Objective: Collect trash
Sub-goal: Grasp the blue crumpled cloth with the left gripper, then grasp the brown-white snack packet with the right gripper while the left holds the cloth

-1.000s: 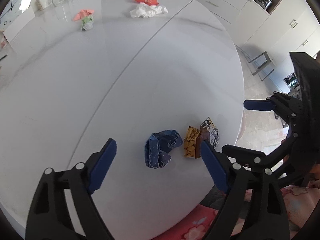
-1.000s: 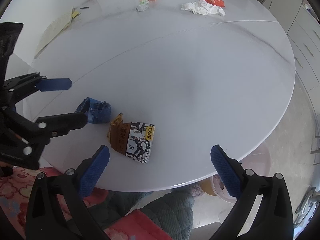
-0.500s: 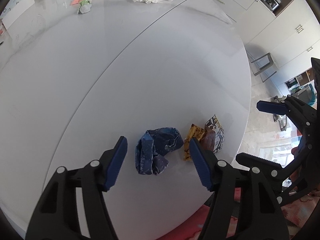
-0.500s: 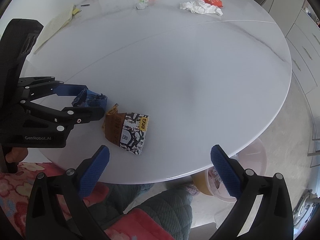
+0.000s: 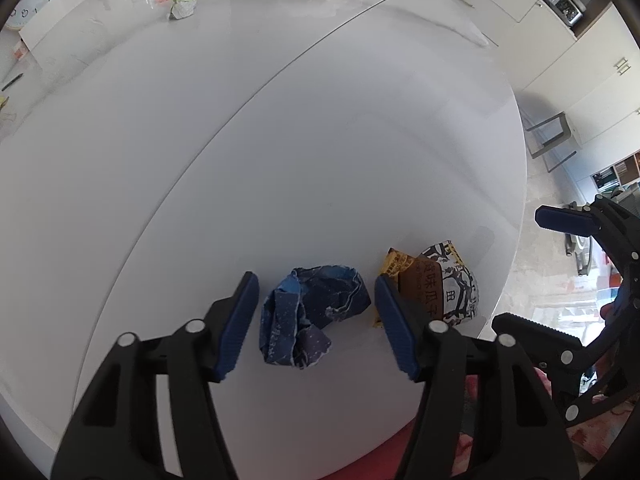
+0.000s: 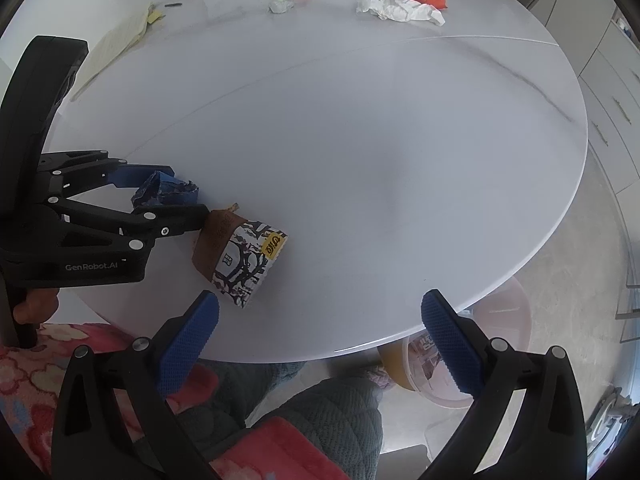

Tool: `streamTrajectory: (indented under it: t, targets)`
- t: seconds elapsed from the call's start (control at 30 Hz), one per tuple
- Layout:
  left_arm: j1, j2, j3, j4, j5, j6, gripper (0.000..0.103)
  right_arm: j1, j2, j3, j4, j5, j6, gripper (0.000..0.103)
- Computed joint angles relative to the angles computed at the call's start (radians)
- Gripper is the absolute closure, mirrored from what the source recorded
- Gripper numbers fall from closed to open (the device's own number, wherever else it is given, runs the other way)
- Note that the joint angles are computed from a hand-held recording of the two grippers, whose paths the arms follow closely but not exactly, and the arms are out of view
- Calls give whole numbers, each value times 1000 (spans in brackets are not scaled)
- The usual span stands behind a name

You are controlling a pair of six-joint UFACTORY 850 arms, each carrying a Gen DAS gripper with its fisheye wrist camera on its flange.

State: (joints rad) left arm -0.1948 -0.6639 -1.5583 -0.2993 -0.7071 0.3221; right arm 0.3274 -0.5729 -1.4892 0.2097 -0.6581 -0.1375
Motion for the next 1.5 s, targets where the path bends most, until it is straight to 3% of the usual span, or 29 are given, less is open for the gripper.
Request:
streamTrajectory:
  t: [0.07, 0.3, 0.43, 0.67, 0.83, 0.97, 1.13, 1.3, 1.5]
  targets:
    - [-1, 1, 1, 2, 1, -8, 61, -2, 0, 0, 8, 1, -12, 2]
    - [8, 21, 30, -30, 19, 10, 66, -10, -3, -2, 112, 2, -124, 2]
    - [19, 27, 38, -44, 26, 12, 66, -1, -21, -27, 170, -17, -299, 2]
    - [51, 43, 52, -75, 34, 16, 66, 36, -94, -122, 129, -41, -561, 3]
    - [74, 63, 73, -88, 42, 0, 66, 58, -163, -206, 67, -103, -651, 23]
    - [84, 75, 86, -88, 49, -8, 66, 67, -191, -242, 44, -127, -689, 30]
    - [84, 74, 80, -84, 47, -19, 66, 57, -214, -290, 71, -157, -679, 61]
    - [69, 74, 64, -78, 37, -8, 66, 21, -197, -275, 161, -146, -627, 64]
    - [6, 43, -24, -76, 1, 7, 66, -74, -84, -133, 303, -66, -544, 64]
